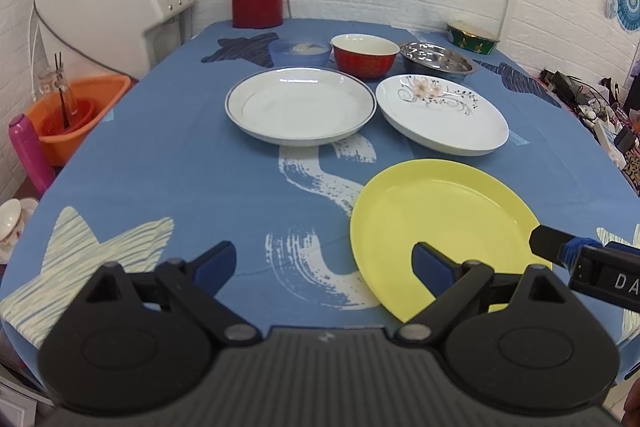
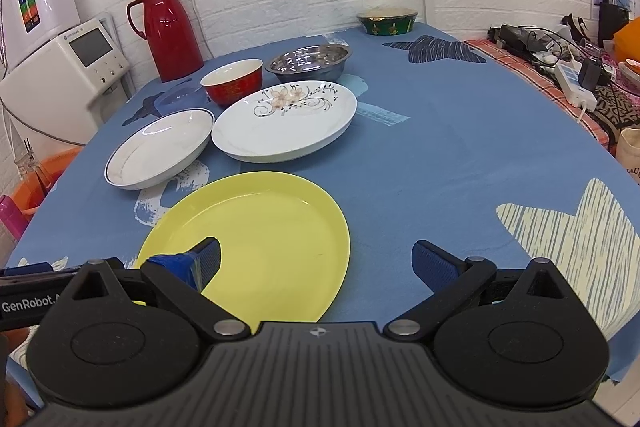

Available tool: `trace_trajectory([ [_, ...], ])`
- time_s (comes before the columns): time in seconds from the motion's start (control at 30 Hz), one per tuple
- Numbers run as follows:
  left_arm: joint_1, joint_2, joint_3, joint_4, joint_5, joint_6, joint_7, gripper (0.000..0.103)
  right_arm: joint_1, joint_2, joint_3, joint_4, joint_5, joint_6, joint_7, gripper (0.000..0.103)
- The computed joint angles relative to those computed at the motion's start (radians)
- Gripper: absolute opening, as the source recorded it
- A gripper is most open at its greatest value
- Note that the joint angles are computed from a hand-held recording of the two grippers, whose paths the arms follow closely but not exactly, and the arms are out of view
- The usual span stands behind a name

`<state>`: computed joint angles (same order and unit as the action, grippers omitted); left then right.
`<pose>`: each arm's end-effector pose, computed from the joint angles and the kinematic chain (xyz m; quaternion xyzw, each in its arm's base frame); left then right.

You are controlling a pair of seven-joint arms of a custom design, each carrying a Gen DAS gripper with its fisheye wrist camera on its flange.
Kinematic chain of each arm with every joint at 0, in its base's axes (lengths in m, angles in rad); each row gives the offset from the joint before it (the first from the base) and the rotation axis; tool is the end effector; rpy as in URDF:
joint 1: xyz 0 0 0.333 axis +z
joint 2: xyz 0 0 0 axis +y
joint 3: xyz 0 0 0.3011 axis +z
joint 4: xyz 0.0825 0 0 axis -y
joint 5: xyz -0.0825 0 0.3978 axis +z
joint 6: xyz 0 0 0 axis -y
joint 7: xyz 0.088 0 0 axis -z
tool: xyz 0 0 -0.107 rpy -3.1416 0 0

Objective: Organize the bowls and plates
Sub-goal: 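Move both grippers toward the yellow plastic plate rim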

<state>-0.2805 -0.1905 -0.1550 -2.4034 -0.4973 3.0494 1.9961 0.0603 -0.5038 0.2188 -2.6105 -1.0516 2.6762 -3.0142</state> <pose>0.4906 -0.1898 0.4581 -0.5057 0.7591 -0.3563 0.2029 0.4128 0.1459 0.4406 -0.4310 0.7869 -0.3352 0.2876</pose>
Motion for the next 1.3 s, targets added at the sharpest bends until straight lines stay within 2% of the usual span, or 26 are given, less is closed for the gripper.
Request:
trace_trajectory([
  [0.3, -0.049, -0.052, 0.034, -0.046, -0.049, 0.028, 0.049, 0.093, 0.001, -0.046, 0.013, -0.022, -0.007, -0.001, 0.012, 0.09],
  [0.5, -0.065, -0.038, 0.049, -0.032, -0.074, 0.02, 0.087, 0.093, -0.01, -0.057, 0.021, -0.031, -0.017, 0.008, 0.025, 0.09],
  [0.63, -0.048, -0.004, 0.036, -0.001, -0.072, 0.009, 0.09, 0.093, -0.029, -0.047, 0.03, -0.027, -0.055, 0.019, 0.06, 0.09],
  [0.7, -0.016, 0.012, 0.009, 0.009, -0.037, 0.001, 0.052, 0.093, -0.04, -0.039, 0.031, -0.023, -0.091, 0.032, 0.081, 0.09],
  [0.87, 0.021, 0.042, -0.018, 0.035, 0.014, -0.021, -0.009, 0.093, -0.046, -0.012, 0.008, -0.016, -0.139, 0.074, 0.112, 0.09],
  [1.3, 0.057, 0.109, -0.052, 0.087, 0.158, -0.039, -0.119, 0.093, -0.08, 0.01, -0.038, -0.04, -0.129, 0.162, 0.113, 0.09],
])
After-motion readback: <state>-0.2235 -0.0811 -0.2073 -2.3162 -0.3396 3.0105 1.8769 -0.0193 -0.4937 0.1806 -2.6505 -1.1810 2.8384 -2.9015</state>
